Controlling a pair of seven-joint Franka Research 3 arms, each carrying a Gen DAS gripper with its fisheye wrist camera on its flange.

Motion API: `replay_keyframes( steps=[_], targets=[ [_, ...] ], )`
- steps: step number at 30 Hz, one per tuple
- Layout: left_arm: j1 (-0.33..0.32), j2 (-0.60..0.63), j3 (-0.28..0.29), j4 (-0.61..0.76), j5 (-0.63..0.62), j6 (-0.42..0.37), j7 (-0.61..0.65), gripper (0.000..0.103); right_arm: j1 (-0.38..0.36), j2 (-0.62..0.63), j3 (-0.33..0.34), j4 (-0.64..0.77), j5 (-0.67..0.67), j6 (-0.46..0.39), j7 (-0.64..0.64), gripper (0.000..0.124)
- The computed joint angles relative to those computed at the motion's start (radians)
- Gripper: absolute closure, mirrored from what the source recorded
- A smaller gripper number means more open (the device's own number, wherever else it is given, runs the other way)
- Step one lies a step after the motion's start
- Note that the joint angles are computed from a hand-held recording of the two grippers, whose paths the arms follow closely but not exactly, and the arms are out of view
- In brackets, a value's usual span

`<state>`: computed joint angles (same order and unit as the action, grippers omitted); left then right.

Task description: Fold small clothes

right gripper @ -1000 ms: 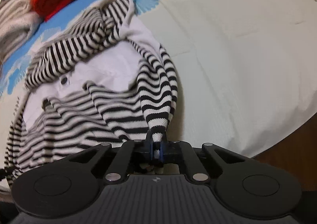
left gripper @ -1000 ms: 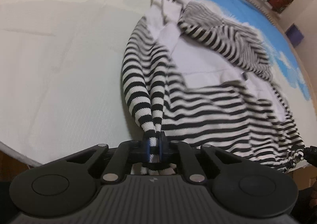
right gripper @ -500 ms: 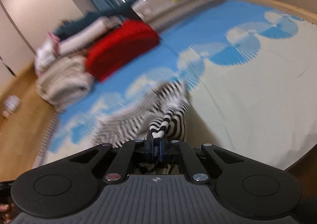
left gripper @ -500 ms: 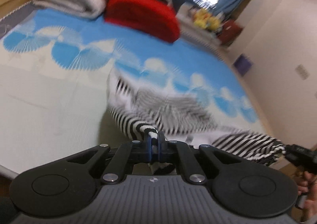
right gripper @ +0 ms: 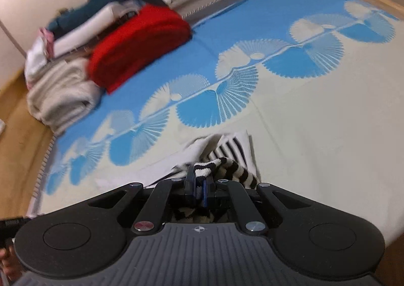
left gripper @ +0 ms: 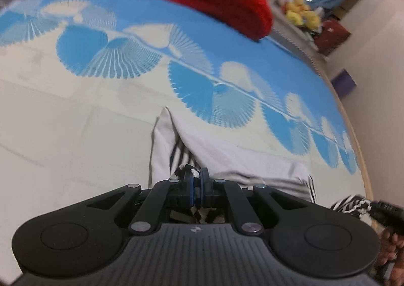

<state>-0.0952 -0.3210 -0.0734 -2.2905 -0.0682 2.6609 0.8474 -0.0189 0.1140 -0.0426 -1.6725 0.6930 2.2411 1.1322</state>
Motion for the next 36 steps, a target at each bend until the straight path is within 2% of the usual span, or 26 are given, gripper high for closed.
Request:
replay_keyframes(
  steps=[3, 4, 6, 7, 8, 9, 10, 11, 13, 15, 16, 17, 19, 20, 23, 28, 29, 30, 31, 32, 33, 34, 35, 36],
  targets=[
    [-0.022, 0.084, 0.055, 0.001, -0.144, 0.070, 0.031, 0.095, 0.015, 0.168, 0.010, 0.162, -0.079, -0.016, 0.084, 0.117],
    [-0.032, 0.094, 0.066, -0.009, -0.216, 0.081, 0.033, 0.087, 0.021, 0.195, 0.012, 0.179, -0.104, -0.002, 0.120, 0.112],
    [-0.036, 0.095, 0.070, -0.013, -0.295, 0.081, 0.050, 0.081, 0.023, 0.221, 0.017, 0.175, -0.119, 0.037, 0.182, 0.108],
    [-0.033, 0.093, 0.064, -0.015, -0.298, 0.104, 0.070, 0.068, 0.019, 0.229, 0.020, 0.176, -0.126, 0.040, 0.199, 0.108],
    [-0.028, 0.084, 0.052, -0.018, -0.279, 0.122, 0.082, 0.062, 0.019, 0.241, 0.017, 0.195, -0.149, 0.017, 0.229, 0.108],
    [-0.032, 0.079, 0.047, -0.015, -0.271, 0.131, 0.108, 0.052, 0.010, 0.236, 0.025, 0.188, -0.135, 0.033, 0.228, 0.108],
    [-0.049, 0.073, 0.053, -0.017, -0.283, 0.141, 0.156, 0.051, 0.001, 0.221, 0.034, 0.169, -0.110, 0.063, 0.214, 0.108],
    [-0.071, 0.071, 0.064, -0.016, -0.303, 0.139, 0.215, 0.051, -0.008, 0.206, 0.043, 0.151, -0.085, 0.085, 0.192, 0.108],
    [-0.090, 0.073, 0.065, -0.001, -0.310, 0.087, 0.291, 0.051, -0.024, 0.189, 0.058, 0.132, -0.032, 0.094, 0.141, 0.108],
    [-0.088, 0.080, 0.045, 0.016, -0.285, 0.029, 0.328, 0.049, -0.037, 0.172, 0.065, 0.120, 0.000, 0.041, 0.088, 0.106],
    [-0.081, 0.087, 0.030, 0.026, -0.255, 0.001, 0.335, 0.048, -0.040, 0.165, 0.067, 0.117, 0.007, 0.001, 0.061, 0.099],
    [-0.067, 0.094, 0.008, 0.036, -0.207, -0.024, 0.320, 0.048, -0.044, 0.161, 0.068, 0.119, 0.010, -0.056, 0.031, 0.094],
    [-0.060, 0.099, -0.014, 0.037, -0.165, -0.043, 0.310, 0.048, -0.042, 0.154, 0.067, 0.123, -0.001, -0.168, -0.030, 0.071],
    [-0.064, 0.110, -0.015, 0.047, -0.166, -0.051, 0.322, 0.048, -0.036, 0.146, 0.067, 0.116, -0.013, -0.207, -0.064, 0.070],
    [-0.053, 0.139, -0.039, 0.068, -0.109, -0.051, 0.308, 0.048, 0.001, 0.126, 0.057, 0.083, -0.084, -0.246, -0.127, 0.070],
    [-0.033, 0.209, -0.068, 0.112, 0.001, -0.061, 0.225, 0.049, 0.053, 0.132, 0.051, 0.064, -0.165, -0.234, -0.145, 0.071],
    [-0.026, 0.224, -0.076, 0.124, 0.051, -0.068, 0.193, 0.052, 0.062, 0.131, 0.051, 0.053, -0.178, -0.217, -0.149, 0.071],
    [-0.021, 0.233, -0.083, 0.136, 0.094, -0.070, 0.160, 0.063, 0.069, 0.129, 0.052, 0.040, -0.185, -0.197, -0.158, 0.071],
    [-0.017, 0.242, -0.086, 0.143, 0.131, -0.059, 0.134, 0.075, 0.076, 0.125, 0.053, 0.026, -0.189, -0.174, -0.169, 0.072],
    [-0.017, 0.249, -0.084, 0.148, 0.137, -0.041, 0.134, 0.080, 0.080, 0.121, 0.055, 0.014, -0.189, -0.155, -0.185, 0.074],
    [-0.016, 0.253, -0.082, 0.154, 0.137, -0.033, 0.134, 0.089, 0.082, 0.121, 0.056, 0.009, -0.188, -0.142, -0.201, 0.081],
    [-0.014, 0.261, -0.080, 0.161, 0.143, -0.022, 0.129, 0.095, 0.086, 0.125, 0.057, 0.012, -0.191, -0.129, -0.209, 0.094],
    [-0.011, 0.268, -0.079, 0.167, 0.157, -0.008, 0.116, 0.096, 0.088, 0.133, 0.057, 0.020, -0.189, -0.114, -0.211, 0.101],
    [-0.005, 0.271, -0.079, 0.170, 0.185, 0.015, 0.090, 0.098, 0.085, 0.133, 0.058, 0.024, -0.172, -0.108, -0.214, 0.114]
  ],
)
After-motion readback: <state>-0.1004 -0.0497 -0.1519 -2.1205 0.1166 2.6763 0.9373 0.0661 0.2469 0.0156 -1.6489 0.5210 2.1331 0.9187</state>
